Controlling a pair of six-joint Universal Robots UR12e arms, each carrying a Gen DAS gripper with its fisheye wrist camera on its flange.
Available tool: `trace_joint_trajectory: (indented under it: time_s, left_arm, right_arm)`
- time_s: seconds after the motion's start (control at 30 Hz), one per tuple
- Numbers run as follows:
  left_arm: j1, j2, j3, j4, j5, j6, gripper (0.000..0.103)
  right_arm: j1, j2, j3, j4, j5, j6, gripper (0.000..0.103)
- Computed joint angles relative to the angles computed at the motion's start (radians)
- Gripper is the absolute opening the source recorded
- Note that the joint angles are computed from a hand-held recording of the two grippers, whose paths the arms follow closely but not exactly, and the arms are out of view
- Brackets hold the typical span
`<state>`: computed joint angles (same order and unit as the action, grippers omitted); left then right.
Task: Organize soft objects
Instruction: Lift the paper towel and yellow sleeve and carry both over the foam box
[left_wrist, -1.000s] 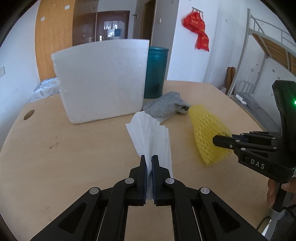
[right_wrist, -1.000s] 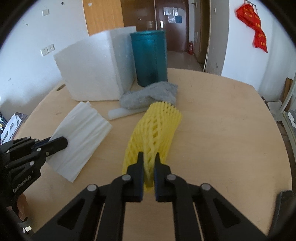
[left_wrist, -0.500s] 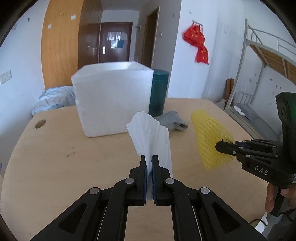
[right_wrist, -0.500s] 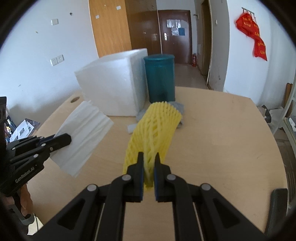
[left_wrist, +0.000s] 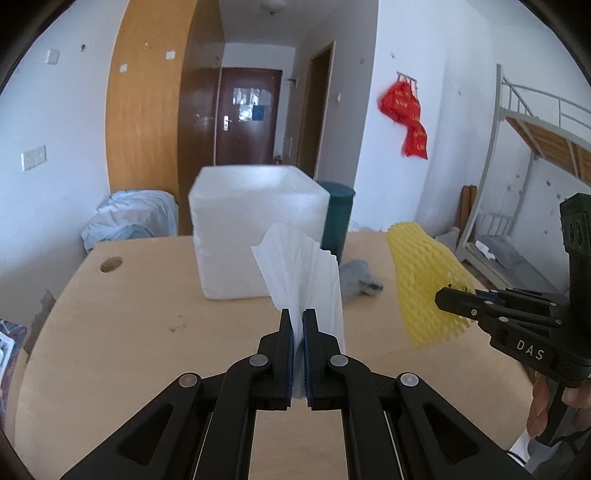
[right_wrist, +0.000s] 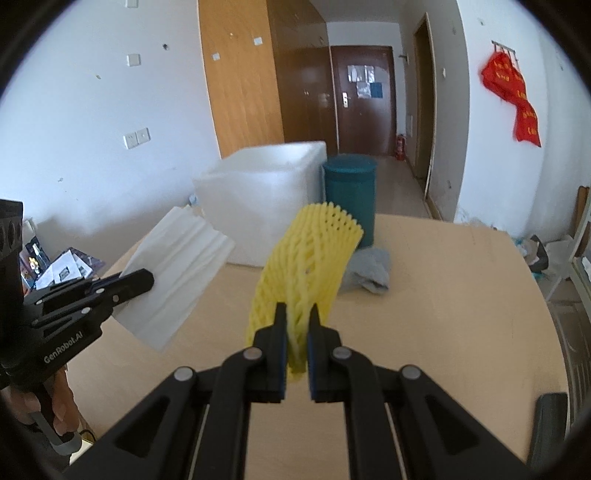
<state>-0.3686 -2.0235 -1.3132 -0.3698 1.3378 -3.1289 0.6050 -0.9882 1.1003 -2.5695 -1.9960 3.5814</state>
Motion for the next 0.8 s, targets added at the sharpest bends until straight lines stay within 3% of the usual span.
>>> trace_joint_trajectory:
  time_s: [0.27,0.8]
  left_arm:
    - [0.013,0.004,0.014,0.056,0.023,-0.043,0.005]
    - [0.03,-0.018,0.066,0.106,0.105,-0.106,0.005]
  right_arm:
    - [0.0,0.033,-0.069,-0.045,0.008,-0.068,0.011]
    - [-0.01,0.104,-0.208,-0.049,0.036,-0.147,0.011]
